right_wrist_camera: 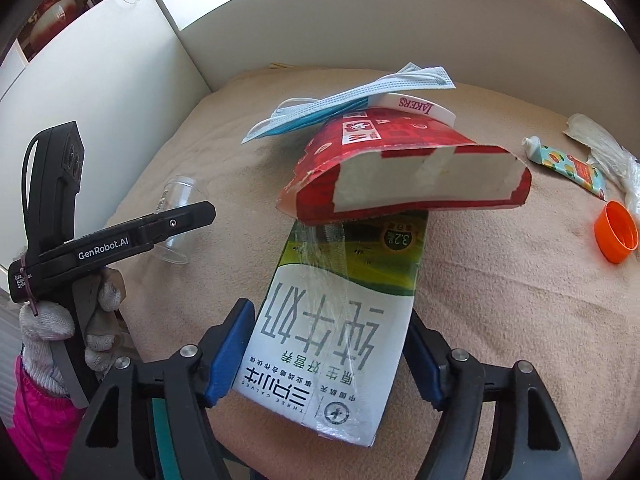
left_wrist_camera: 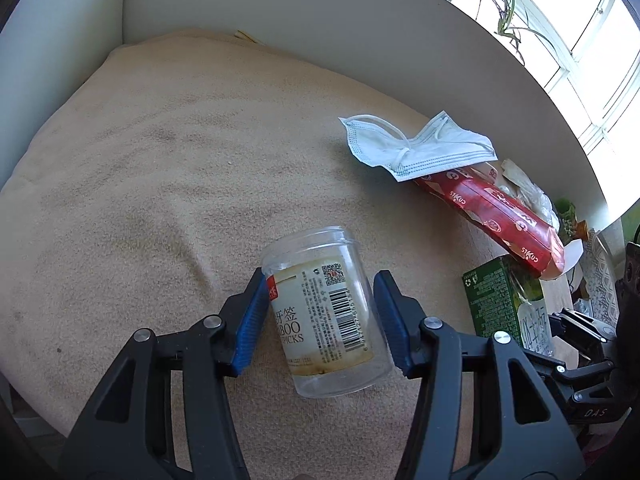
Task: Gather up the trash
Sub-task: 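Grasp the clear plastic jar with the left tool while the right tool grasps the milk carton, then carry the jar and milk carton down to the blue wastebasket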
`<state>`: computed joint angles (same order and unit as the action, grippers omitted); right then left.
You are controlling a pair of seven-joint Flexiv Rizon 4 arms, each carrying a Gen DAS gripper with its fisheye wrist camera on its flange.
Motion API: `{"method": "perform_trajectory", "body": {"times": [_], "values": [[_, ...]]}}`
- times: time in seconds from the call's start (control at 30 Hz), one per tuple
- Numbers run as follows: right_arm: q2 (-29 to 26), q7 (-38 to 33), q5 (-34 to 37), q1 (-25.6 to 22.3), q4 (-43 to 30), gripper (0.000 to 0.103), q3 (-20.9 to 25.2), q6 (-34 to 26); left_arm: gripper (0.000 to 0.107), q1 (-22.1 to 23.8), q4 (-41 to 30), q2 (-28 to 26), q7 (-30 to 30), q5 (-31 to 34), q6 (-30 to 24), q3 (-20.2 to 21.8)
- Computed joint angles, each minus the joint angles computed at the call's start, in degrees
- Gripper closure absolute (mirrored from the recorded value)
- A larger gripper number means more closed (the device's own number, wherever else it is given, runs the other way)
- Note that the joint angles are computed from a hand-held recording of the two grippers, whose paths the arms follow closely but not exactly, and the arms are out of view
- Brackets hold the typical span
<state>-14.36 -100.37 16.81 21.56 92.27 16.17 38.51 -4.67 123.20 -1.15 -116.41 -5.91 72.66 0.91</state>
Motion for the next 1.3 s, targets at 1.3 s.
{"method": "perform_trajectory", "body": {"times": [1.3], "values": [[21.3, -15.0, 18.7, -4.5, 17.4, 0.036, -5.9, 10.1, 0.063, -2.4, 9.2, 14.3, -10.1, 7.6, 6.0, -6.1]]}}
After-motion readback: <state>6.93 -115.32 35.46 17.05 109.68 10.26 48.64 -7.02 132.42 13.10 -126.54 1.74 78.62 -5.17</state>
